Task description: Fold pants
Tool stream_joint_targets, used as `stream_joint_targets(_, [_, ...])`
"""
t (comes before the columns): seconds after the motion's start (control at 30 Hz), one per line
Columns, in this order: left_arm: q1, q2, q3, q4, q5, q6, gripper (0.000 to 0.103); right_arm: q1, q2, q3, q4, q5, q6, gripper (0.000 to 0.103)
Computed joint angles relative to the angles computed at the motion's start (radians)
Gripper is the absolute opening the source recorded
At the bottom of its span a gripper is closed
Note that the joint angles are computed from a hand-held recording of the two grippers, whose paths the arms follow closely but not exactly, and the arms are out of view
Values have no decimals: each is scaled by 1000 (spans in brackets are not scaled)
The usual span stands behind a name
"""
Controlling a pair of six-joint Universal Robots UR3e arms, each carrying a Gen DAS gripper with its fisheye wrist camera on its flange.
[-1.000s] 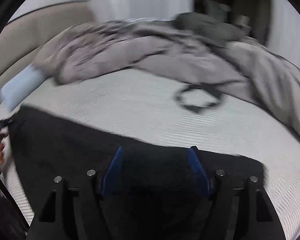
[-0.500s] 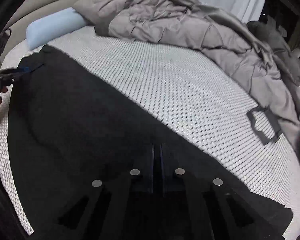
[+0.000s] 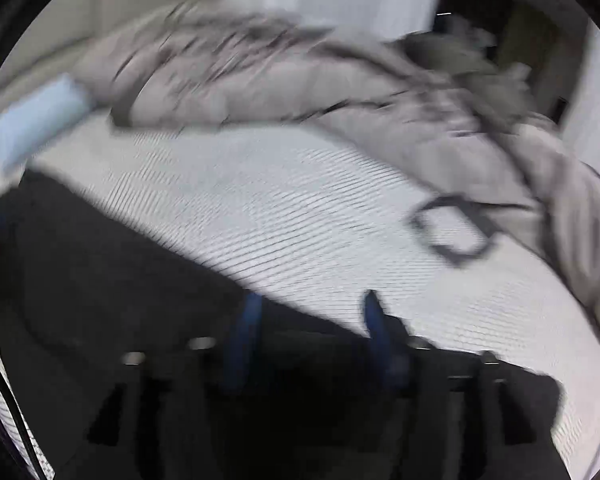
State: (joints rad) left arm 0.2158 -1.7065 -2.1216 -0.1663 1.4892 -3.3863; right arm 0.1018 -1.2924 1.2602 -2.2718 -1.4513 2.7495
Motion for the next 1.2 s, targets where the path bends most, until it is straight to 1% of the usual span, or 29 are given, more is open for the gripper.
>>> stream_joint_targets(0.07, [-26,-26,32,-24,-7,-13,102,-117,-92,80,-65,18,47,89])
stream_joint_targets(0.1, [-35,-37,50,-44,-25,-22,102,-193,-129,109,-76,47,80,91])
stream_joint_targets(0.17, [-54,-59,72,-55,-71,-40,102,-358,-176,152,-61,134,139,91])
stream_joint_targets(0.2, [-73,-79,95,-58,-87,-52,102,-451,-180,154,-13,185,159,91])
stream_joint_targets(0.23, [-95,-98,122,-66,-81,-57,102,-503,-171,143,35,209,163,91])
stream_joint_targets(0.3, [-156,-150,193,-92,-31,-69,102,-610,-136,118,144,268,158,91])
stream_joint_targets(0.4, [-234,-237,322,-168,23,-72,102,-667,-104,111,213,325,104,91])
stream_joint_targets(0.43, [-255,-265,365,-196,49,-77,102,-664,-91,107,210,313,98,91])
stream_joint_targets(0.5, [-290,-314,434,-250,98,-88,102,-643,-56,95,161,268,95,91])
stream_joint_targets(0.53, [-305,-333,459,-270,117,-89,102,-638,-49,104,131,262,89,91])
stream_joint_targets(0.57, [-316,-349,476,-281,134,-87,102,-637,-30,91,135,267,86,91])
stream_joint_targets(0.6, [-318,-355,481,-284,141,-80,102,-636,-6,64,167,280,82,91])
stream_joint_targets(0.67, [-315,-362,467,-258,141,-73,102,-622,21,45,184,275,78,91])
stream_joint_targets(0.73, [-308,-358,436,-222,128,-65,102,-564,67,1,195,170,78,91])
stream_joint_targets(0.77, [-309,-358,429,-215,130,-58,102,-544,77,4,183,138,74,91])
stream_joint_targets(0.83, [-313,-362,427,-206,138,-42,102,-518,82,24,139,99,80,75])
stream_joint_targets(0.87, [-312,-360,419,-200,141,-32,102,-516,80,30,135,103,87,62])
stream_joint_targets(0.9, [-314,-359,414,-192,143,-25,102,-518,79,25,151,113,93,55])
stream_joint_targets(0.97, [-311,-354,403,-184,139,-17,102,-500,55,44,123,85,82,49])
stream_joint_targets(1.0, [-308,-351,399,-183,135,-14,102,-495,34,66,96,78,77,47])
stream_joint_targets(1.07, [-303,-339,380,-171,125,-9,102,-487,-12,103,63,45,69,47])
stream_joint_targets(1.13, [-296,-331,367,-164,113,-2,102,-467,-28,133,28,-15,64,47])
stream_joint_targets(1.17, [-297,-331,368,-167,115,1,102,-440,-14,135,14,-73,67,51])
stream_joint_targets(1.2, [-298,-329,369,-172,116,3,102,-421,-1,138,2,-118,68,61])
